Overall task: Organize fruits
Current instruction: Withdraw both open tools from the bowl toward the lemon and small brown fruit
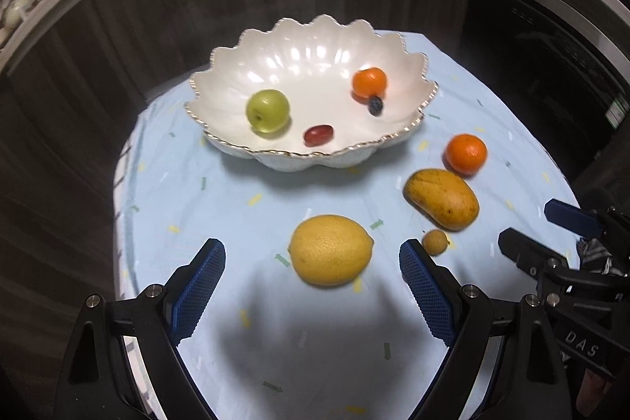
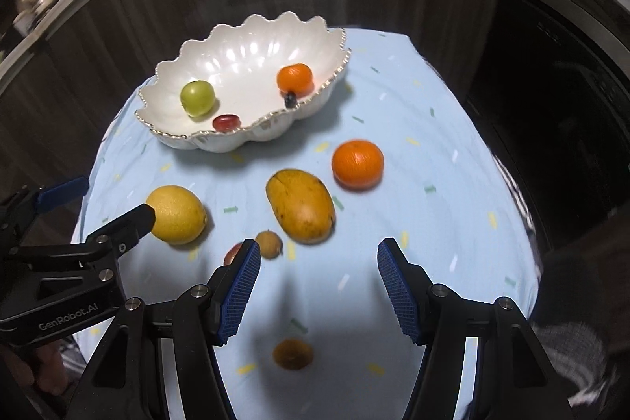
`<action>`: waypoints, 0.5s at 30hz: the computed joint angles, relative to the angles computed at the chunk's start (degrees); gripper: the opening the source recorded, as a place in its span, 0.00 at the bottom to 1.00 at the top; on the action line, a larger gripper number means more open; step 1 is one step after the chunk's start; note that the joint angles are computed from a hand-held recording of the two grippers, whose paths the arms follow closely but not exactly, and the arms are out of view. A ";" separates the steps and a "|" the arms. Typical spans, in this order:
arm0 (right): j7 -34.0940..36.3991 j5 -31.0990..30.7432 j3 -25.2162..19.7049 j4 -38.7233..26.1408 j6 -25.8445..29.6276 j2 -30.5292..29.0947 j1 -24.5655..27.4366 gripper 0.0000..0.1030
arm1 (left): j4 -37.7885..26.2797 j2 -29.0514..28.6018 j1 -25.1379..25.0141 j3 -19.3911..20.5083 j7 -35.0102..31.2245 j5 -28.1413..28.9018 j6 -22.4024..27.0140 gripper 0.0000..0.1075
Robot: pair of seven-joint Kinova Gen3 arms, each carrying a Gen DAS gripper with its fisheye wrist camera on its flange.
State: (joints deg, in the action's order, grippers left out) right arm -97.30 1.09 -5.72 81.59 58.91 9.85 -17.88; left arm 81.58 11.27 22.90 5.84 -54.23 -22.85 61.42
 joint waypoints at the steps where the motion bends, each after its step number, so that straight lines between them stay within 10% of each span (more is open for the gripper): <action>1: -1.02 0.56 0.01 0.49 -0.08 -0.28 -0.44 0.61 | 0.28 -0.03 -0.33 0.07 -0.88 0.35 -0.39 0.84; 15: -10.14 4.08 -0.11 2.08 3.61 -0.14 -2.95 0.61 | 3.04 0.88 -3.21 0.13 -9.78 6.21 -5.86 0.84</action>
State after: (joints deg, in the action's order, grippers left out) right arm -107.44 5.17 -5.83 83.68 62.52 9.71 -20.84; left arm 84.62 12.15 19.69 5.97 -64.01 -16.64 55.56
